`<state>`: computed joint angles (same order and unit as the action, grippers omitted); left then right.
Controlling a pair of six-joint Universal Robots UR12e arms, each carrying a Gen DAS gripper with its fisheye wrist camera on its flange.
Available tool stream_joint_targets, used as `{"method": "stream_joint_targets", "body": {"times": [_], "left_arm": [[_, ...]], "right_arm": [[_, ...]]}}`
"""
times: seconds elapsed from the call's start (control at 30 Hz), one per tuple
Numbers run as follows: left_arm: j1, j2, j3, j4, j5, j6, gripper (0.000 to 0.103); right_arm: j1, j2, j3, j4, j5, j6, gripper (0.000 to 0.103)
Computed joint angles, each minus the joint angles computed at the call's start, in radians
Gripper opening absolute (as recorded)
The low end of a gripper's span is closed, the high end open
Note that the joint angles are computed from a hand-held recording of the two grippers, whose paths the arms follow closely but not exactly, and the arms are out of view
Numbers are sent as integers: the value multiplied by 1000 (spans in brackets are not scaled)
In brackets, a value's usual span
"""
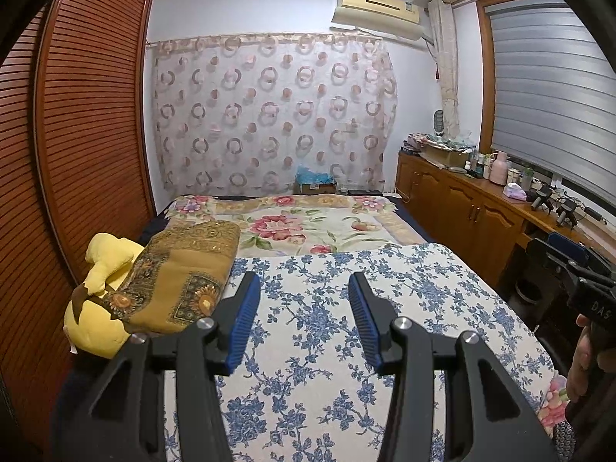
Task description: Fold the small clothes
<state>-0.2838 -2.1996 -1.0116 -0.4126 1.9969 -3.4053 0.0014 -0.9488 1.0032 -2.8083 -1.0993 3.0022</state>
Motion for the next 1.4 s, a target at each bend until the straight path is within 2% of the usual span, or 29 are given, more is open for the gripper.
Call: {"method": "stream_joint_targets", "body": {"times": [1.4], "left_arm": [[-2, 6, -13, 19, 14, 10, 47]], "right_arm": [[-1, 0, 3, -3, 0, -1, 83]]}}
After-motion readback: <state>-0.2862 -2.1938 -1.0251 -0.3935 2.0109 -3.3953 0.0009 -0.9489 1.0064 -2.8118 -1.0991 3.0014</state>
